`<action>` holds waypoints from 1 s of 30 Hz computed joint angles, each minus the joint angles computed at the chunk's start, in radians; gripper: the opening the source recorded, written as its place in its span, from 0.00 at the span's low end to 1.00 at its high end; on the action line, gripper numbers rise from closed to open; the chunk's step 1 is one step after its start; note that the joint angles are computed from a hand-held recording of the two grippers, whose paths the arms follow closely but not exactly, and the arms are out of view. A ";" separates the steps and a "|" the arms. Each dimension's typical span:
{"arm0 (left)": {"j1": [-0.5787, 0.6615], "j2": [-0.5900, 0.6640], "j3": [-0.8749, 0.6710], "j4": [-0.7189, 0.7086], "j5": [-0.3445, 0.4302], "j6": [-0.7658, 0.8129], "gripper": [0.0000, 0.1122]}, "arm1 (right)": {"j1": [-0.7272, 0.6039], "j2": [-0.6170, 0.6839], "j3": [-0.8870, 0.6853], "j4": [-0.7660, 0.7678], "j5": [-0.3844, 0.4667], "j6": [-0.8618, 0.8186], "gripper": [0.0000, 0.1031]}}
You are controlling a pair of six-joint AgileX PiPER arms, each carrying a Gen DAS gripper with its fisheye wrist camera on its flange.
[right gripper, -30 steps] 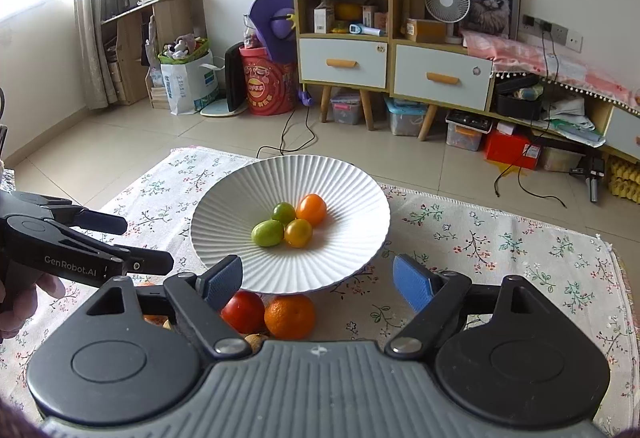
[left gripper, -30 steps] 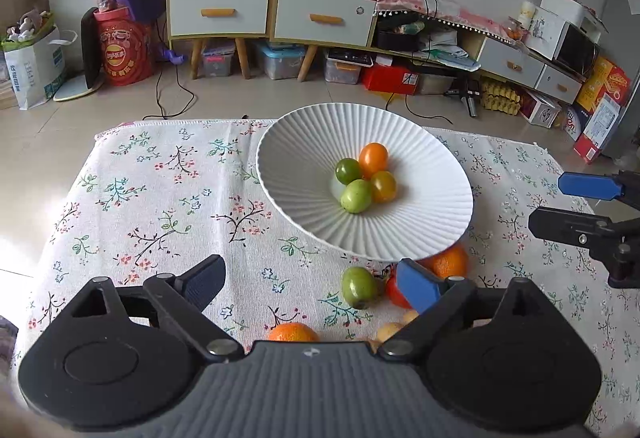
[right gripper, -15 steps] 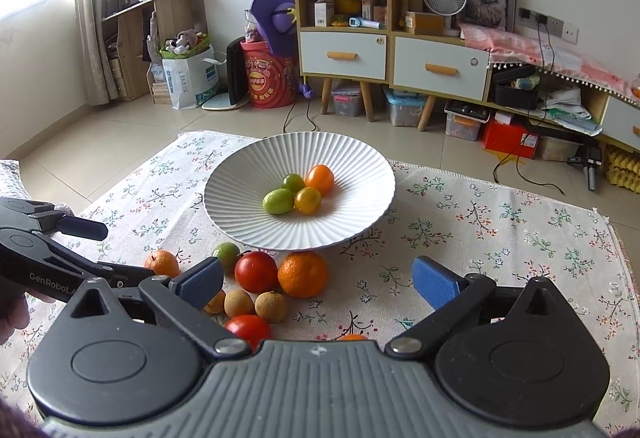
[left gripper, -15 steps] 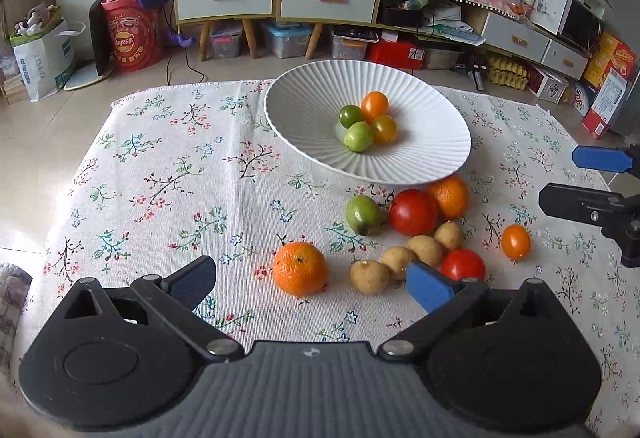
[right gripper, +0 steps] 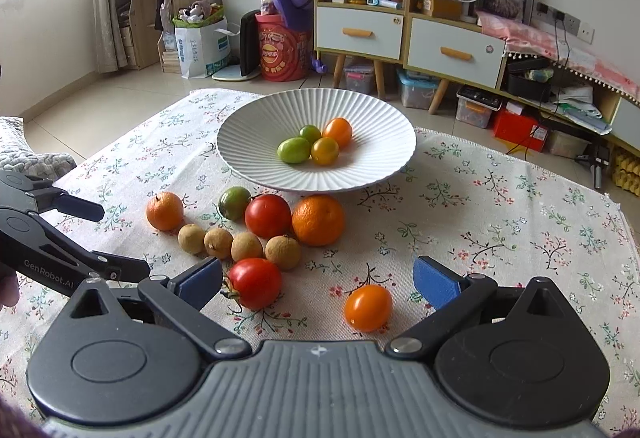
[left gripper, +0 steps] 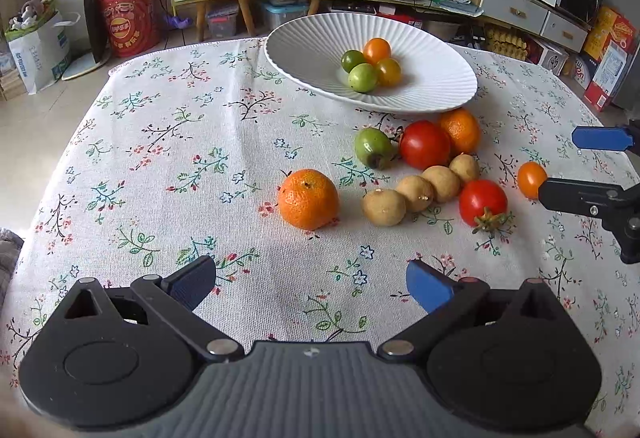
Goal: Organize fruits
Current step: 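Lower the left gripper around the mandarin orange while the right gripper approaches an orange cherry tomato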
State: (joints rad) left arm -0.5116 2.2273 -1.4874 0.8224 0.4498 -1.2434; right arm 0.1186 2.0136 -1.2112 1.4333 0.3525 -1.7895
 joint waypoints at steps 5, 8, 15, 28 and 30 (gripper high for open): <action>-0.007 0.005 0.037 0.135 -0.021 -0.123 0.84 | -0.002 0.003 0.030 0.022 -0.012 -0.054 0.99; -0.013 0.012 0.047 0.211 -0.018 -0.192 0.84 | -0.009 0.012 0.035 0.009 -0.016 -0.048 0.99; -0.026 0.034 0.074 0.453 -0.021 -0.429 0.84 | -0.020 0.052 0.005 -0.092 -0.040 0.083 0.99; -0.019 0.061 0.100 0.756 0.007 -0.746 0.84 | -0.035 0.113 -0.035 0.005 -0.062 0.031 0.99; -0.018 0.065 0.091 0.743 0.016 -0.736 0.84 | -0.034 0.114 -0.032 0.057 -0.065 -0.018 0.98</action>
